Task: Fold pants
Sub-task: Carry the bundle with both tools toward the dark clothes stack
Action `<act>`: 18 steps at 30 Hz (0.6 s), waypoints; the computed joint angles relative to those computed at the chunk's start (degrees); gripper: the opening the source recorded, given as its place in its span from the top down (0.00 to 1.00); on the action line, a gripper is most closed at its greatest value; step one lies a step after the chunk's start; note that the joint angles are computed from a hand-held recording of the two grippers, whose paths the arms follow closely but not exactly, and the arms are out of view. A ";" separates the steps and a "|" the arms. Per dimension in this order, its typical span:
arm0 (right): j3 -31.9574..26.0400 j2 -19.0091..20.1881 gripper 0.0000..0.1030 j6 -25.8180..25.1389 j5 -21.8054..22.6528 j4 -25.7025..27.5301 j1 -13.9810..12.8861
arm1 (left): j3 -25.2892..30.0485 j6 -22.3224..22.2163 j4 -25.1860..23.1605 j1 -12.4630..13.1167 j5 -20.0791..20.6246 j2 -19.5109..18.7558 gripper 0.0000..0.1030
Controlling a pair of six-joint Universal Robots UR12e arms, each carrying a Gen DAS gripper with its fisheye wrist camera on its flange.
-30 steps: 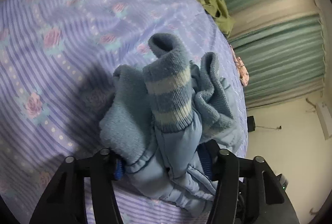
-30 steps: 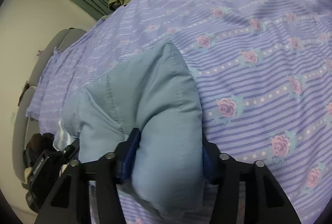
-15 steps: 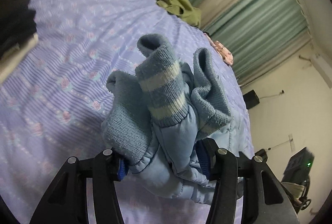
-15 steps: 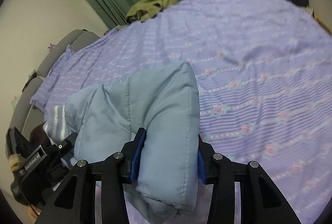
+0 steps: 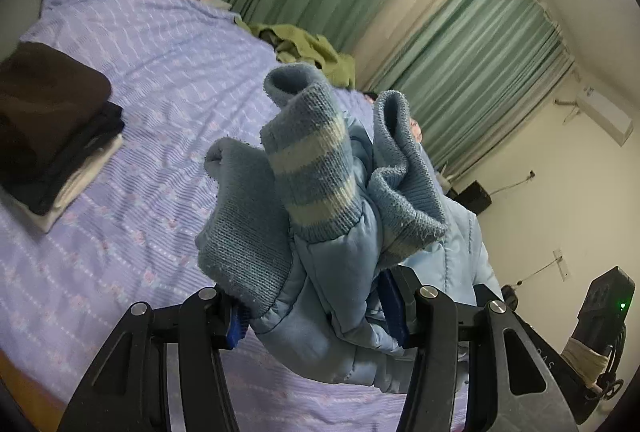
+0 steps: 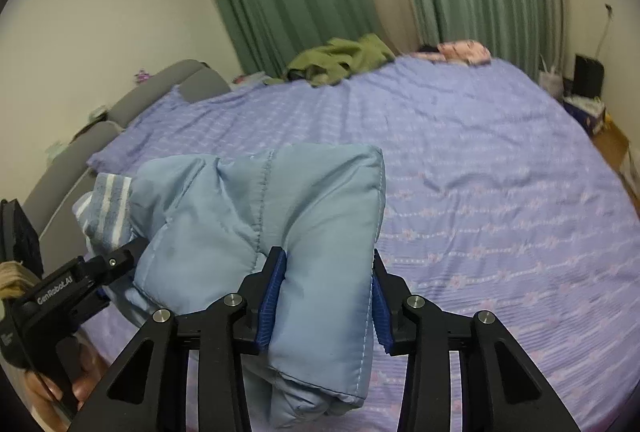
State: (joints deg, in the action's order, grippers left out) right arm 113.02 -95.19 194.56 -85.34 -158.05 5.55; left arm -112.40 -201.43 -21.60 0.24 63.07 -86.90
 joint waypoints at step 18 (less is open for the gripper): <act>-3.18 -4.17 0.62 -3.01 -0.66 -4.40 6.45 | -2.55 -1.07 0.20 8.36 -3.85 10.89 0.49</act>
State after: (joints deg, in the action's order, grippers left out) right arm 109.84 -99.36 191.55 -85.99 -162.45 12.01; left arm -114.94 -202.50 -21.40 8.60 59.23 -76.01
